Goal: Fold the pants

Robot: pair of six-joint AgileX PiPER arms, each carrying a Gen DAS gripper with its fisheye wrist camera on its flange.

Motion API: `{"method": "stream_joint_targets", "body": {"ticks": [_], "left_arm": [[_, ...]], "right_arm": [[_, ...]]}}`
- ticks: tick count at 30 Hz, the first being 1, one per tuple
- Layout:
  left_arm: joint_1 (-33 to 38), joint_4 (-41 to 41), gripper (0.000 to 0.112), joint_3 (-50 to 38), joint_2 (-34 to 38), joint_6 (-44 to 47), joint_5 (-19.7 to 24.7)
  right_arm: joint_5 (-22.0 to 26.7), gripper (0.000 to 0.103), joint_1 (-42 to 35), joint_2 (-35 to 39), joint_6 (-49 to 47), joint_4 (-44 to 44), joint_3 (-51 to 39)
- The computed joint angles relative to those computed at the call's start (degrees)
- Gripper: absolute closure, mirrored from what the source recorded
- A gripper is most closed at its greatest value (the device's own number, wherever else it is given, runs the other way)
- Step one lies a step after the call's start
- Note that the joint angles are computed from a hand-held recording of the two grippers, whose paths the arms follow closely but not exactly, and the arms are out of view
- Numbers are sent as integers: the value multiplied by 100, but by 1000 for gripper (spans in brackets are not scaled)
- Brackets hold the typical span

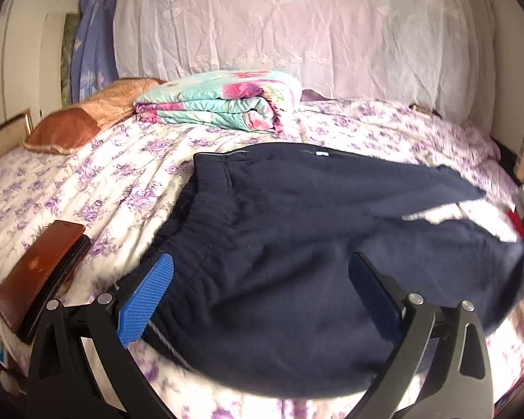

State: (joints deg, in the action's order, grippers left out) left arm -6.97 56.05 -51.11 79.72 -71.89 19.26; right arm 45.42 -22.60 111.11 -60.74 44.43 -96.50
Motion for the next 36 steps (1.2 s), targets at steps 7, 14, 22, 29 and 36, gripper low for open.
{"method": "stream_joint_targets", "body": {"ticks": [7, 14, 22, 29, 36], "left_arm": [[502, -2008, 14, -413, 753, 1777, 20], [826, -4998, 14, -497, 384, 4079, -765], [-69, -2308, 14, -1654, 1707, 2459, 632], [115, -2431, 14, -1338, 1129, 2629, 105], [1459, -4927, 14, -3539, 2215, 5014, 835]], "right_arm": [[-307, 25, 1062, 365, 330, -1007, 318], [299, 23, 839, -164, -134, 339, 573], [-192, 4, 1736, -611, -717, -360, 1832], [1180, 4, 587, -848, -2986, 2248, 2325], [1141, 3, 956, 34, -552, 664, 1008]]}}
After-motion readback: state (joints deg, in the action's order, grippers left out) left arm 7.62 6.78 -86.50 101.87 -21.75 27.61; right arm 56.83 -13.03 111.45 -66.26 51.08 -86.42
